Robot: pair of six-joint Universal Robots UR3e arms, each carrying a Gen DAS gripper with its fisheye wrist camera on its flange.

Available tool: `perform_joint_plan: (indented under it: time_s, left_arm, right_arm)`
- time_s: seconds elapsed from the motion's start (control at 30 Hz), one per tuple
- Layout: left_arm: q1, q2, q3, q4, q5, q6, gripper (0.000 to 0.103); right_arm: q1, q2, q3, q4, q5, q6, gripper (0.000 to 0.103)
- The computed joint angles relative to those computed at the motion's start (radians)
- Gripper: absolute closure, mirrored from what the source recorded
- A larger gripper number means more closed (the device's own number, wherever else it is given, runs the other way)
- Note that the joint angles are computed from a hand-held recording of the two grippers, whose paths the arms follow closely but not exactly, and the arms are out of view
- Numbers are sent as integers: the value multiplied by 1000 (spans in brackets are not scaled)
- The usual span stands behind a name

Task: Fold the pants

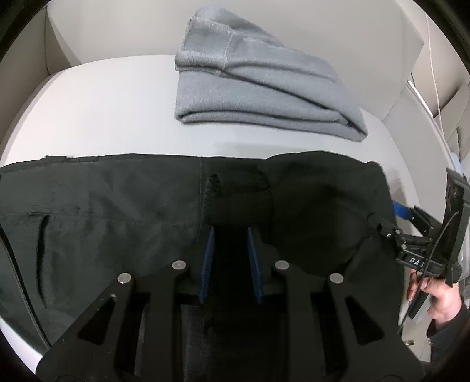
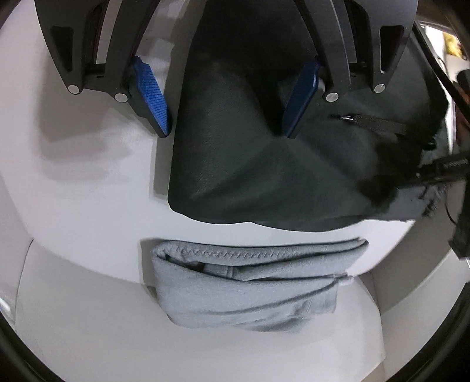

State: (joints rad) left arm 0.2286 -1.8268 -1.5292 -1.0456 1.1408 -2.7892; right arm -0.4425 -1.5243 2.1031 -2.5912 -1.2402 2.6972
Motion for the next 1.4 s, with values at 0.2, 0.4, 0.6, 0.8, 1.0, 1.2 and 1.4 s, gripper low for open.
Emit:
perform_joint_plan:
  time_s: [0.2,0.4,0.6,0.8,1.0,1.2,1.4]
  left_arm:
    - [46,216,-123,-100,-56,166,83]
    - [-14,310,-258,-44,17,224,83]
    - [-32,312,-336,47,42,213,83]
    - [-13,302,-323,7,19,217,83]
    - [38,283,-279,-91,-24,237,83]
    - [-8,301,-350,41,31,213,84]
    - [238,350,-190,-348,-190,289,45]
  right_arm:
    - [12,-266,94,59,-57,40,25]
    - [114,-496,198,58,-121,73,19]
    - [232,-418,220,-40,-210,113,19]
    - [248,-362,246,-82,-231,115,19]
    - [172,-338,263,-34,-206,103,17]
    - [73,-324,261,64,-127,110,7]
    - [53,-415,153,277,-103,79,7]
